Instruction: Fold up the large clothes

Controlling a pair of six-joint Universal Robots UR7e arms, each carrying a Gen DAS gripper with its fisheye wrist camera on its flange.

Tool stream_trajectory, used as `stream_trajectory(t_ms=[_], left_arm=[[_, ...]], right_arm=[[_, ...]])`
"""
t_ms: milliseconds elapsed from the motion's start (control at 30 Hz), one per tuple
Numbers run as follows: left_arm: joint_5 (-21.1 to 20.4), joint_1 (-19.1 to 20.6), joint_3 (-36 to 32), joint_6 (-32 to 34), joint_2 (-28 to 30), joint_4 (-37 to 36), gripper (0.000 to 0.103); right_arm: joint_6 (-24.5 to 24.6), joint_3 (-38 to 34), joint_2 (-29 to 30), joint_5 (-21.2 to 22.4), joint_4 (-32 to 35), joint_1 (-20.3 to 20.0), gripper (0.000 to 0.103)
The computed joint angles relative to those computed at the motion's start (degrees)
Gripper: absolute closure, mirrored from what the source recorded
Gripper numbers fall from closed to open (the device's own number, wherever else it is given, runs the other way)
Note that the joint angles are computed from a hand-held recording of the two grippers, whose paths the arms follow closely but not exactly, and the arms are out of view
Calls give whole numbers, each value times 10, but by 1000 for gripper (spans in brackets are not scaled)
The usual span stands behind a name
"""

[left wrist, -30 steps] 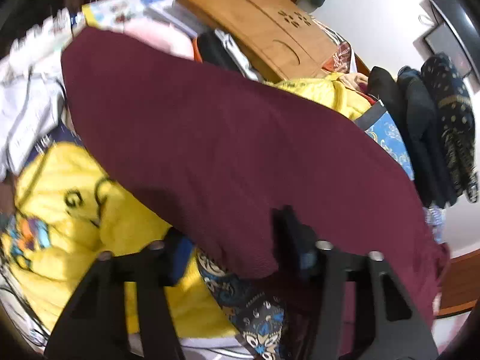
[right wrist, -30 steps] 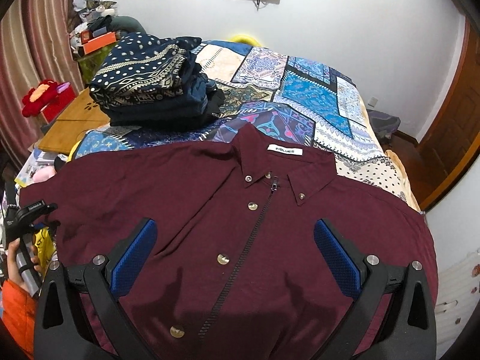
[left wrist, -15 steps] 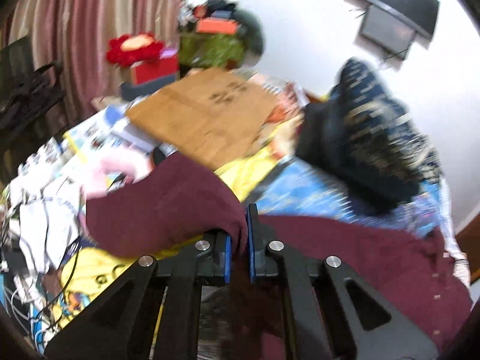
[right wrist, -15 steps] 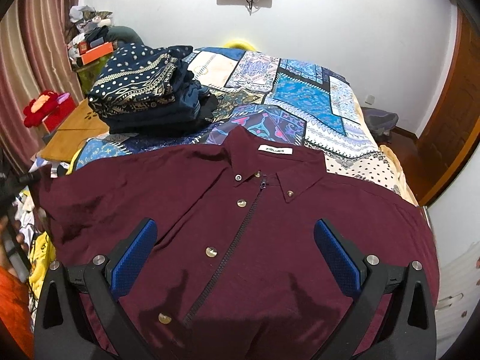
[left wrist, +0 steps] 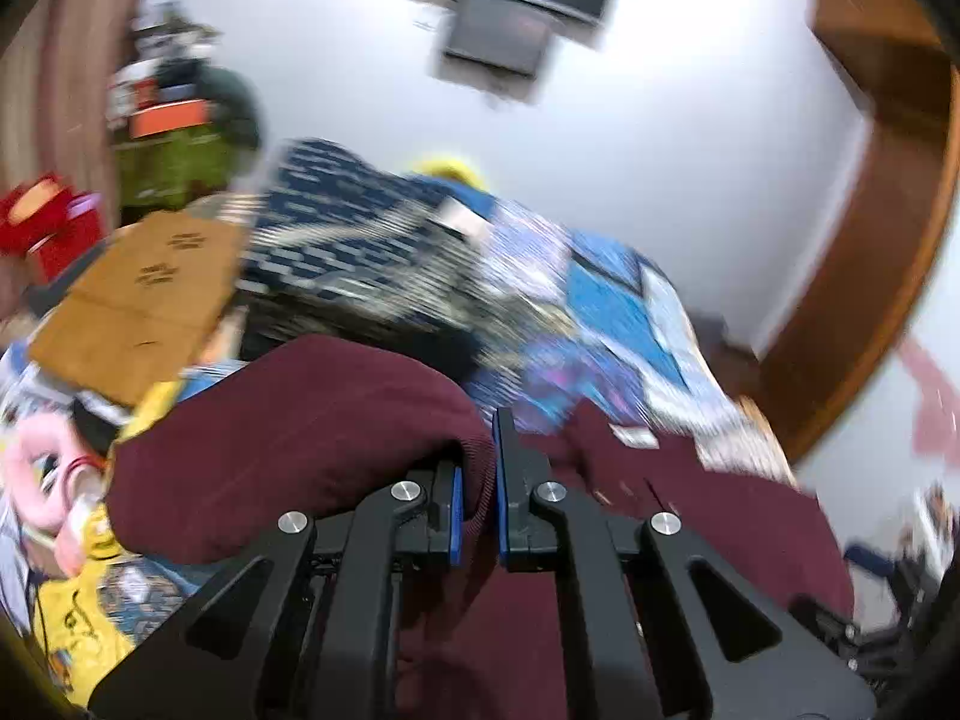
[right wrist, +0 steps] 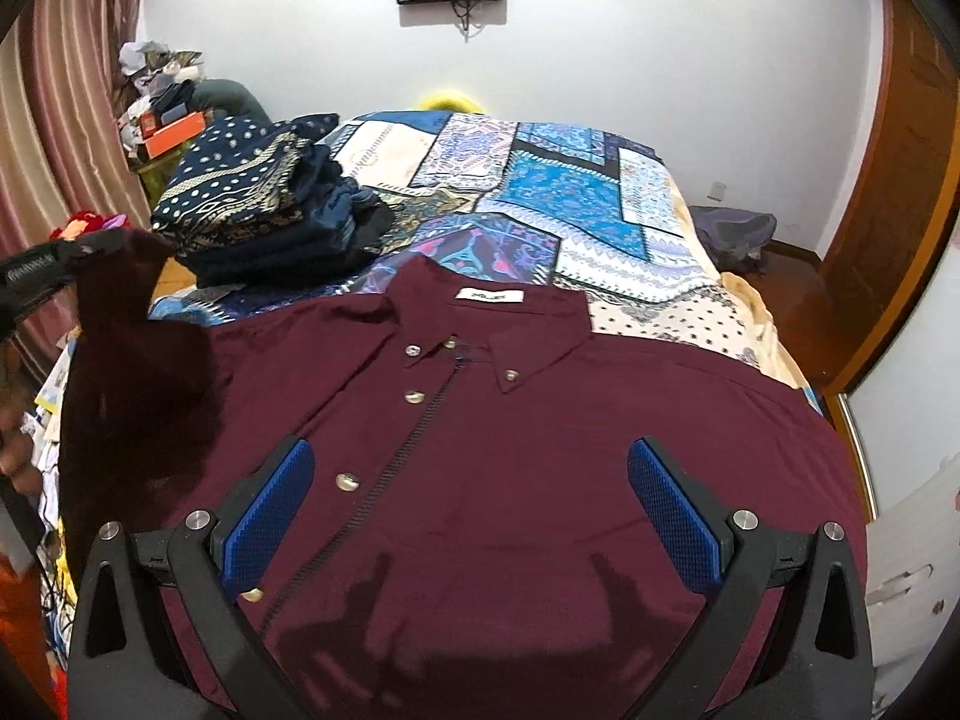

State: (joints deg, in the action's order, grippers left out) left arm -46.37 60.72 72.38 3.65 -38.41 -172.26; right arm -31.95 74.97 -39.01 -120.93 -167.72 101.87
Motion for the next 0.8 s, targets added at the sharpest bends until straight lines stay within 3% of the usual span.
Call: stream_trajectory(t_ms=[167,367,433,567,667,800], left_arm=[[-42,-2,-44,-15,54,135,96],[-55,10,-71,-77,87,270,94],[-53,12,-68,-81,85,278,87],[-52,6,-27,-82,53,263,47],[-64,7,8,-93,18,227,40],[-25,13,48,-125,-24,166,23]], right_arm=[[3,5,-10,4,3,-12,0],[11,11,-19,7,18,-22,0],[10,13,-21,6,18,-23,0],[7,12,-20,7,21,-24,0],[6,5,-14,5,26,-22,0],[2,-5,-4,0,31,-20,0]])
